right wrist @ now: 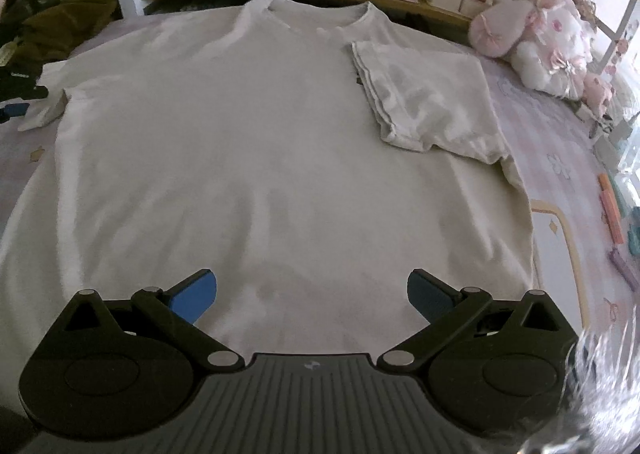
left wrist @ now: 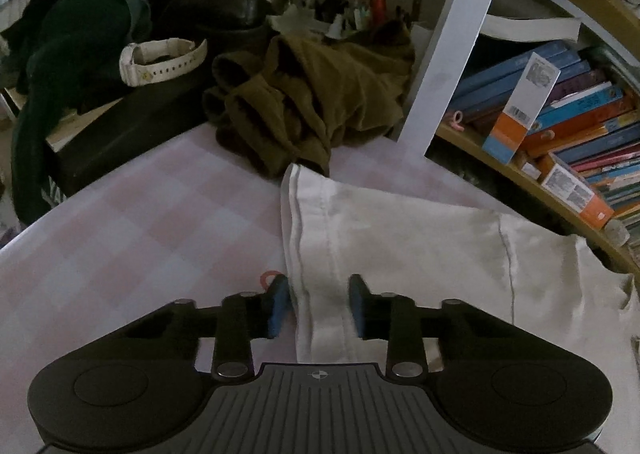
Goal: Fold clothes
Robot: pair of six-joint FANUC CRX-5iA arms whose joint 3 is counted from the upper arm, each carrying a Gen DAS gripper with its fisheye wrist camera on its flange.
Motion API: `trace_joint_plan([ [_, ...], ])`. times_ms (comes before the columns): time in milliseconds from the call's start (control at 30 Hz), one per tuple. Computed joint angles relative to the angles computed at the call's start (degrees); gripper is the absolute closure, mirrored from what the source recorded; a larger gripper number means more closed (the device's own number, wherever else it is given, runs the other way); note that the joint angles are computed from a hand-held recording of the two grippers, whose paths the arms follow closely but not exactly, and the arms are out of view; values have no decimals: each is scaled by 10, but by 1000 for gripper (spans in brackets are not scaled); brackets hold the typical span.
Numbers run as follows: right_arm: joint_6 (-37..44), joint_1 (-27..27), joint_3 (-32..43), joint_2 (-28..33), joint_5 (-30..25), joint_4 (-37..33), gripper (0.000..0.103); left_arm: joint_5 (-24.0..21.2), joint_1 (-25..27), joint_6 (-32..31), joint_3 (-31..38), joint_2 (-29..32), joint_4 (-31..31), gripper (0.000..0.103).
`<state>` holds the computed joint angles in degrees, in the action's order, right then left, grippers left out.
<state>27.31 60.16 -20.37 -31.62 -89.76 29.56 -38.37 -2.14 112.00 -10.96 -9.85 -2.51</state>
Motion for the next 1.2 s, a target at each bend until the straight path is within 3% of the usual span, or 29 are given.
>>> trace_joint_plan([
  [33,1,-4,0,0,1,-3,0,-7,-8,21,9,3,-25,92],
  [67,4,-8,0,0,2,-7,0,-16,-16,43,18,6,-50,96],
  [233,21,-27,-2,-4,21,-24,0,4,-5,63,6,2,-27,102],
  [300,29,-36,-6,-9,31,-27,0,46,0,63,-11,-13,2,102],
  [367,35,-49,-11,-16,40,-32,0,86,-11,25,-18,-22,31,102],
  [533,35,-71,-21,-33,49,-44,0,160,-95,-105,-2,2,85,102],
  [600,35,-79,-25,-41,50,-45,0,156,-142,-179,15,29,94,101],
  [700,34,-95,-28,-51,51,-48,0,97,-195,-299,50,83,106,88],
  [767,37,-109,-26,-53,50,-57,0,-2,-222,-289,112,126,42,81],
  [800,38,-114,-26,-55,51,-59,0,-17,-227,-280,119,131,26,77],
  [867,41,-121,-26,-58,50,-64,0,21,-211,-292,77,109,70,66],
  [933,44,-129,-26,-59,48,-71,0,73,-190,-312,26,81,135,37],
  [1000,48,-140,-25,-59,48,-82,0,110,-177,-294,4,68,160,36],
  [1200,51,-145,-27,-58,50,-83,0,60,-136,-174,58,87,104,36],
])
